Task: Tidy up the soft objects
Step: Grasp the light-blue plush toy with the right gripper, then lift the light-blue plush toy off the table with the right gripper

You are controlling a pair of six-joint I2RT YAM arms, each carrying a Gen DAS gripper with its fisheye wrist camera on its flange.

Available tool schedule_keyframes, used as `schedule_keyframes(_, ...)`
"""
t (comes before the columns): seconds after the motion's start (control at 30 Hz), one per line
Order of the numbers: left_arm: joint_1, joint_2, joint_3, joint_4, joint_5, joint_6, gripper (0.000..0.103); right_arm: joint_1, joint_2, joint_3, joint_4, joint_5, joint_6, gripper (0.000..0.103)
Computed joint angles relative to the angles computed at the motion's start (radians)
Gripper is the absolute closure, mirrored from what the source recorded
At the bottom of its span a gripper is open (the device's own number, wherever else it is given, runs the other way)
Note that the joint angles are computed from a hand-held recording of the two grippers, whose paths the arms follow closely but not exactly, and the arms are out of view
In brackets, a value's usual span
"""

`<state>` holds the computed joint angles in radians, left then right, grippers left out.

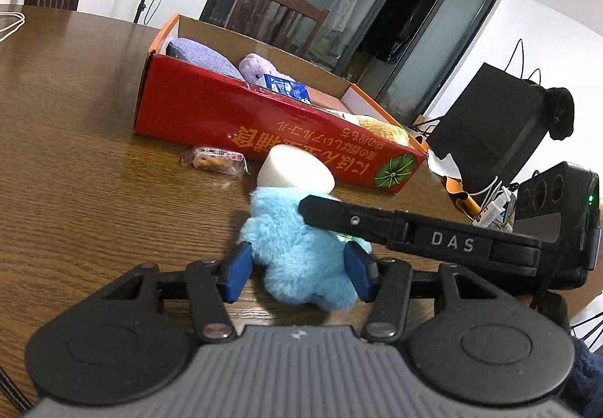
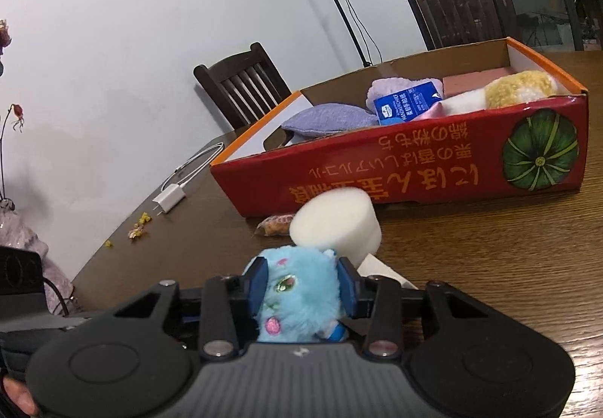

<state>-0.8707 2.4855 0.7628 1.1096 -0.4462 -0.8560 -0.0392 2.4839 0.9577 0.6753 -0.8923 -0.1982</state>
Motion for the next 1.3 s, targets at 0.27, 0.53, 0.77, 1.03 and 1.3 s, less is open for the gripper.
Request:
schedule_keyframes(0.27,-0.054,-0.007,-0.031,0.031,-0.027,-0.025,0.061,0.009,-0.076,-0.137,0.098,0.071,-0.022,0.067)
schedule_keyframes(0.53,-0.239,-0.008,-0.083,0.054,-0.174,-0.151,0.048,-0.124,-0.123,-0.327,0.097,-0.021,-0.127,0.068)
schedule_keyframes(0.77,-0.259,-0.019,-0.021,-0.058,-0.154,-0.18,0.048,-0.205,-0.088,-0.304,0.029,-0.094,-0.133,0.067)
schedule_keyframes(1.03,-0.257,-0.025,-0.024,0.021,-0.18,-0.126,0.053,-0.236,-0.113,-0.268,-0.057,-0.156,-0.102,0.069)
schedule_keyframes(1.3,0.012,-0.241,-0.076,0.049,-0.031,0.207,0.053,-0.097,-0.246,-0.178,0.169,-0.153,0.239,0.07)
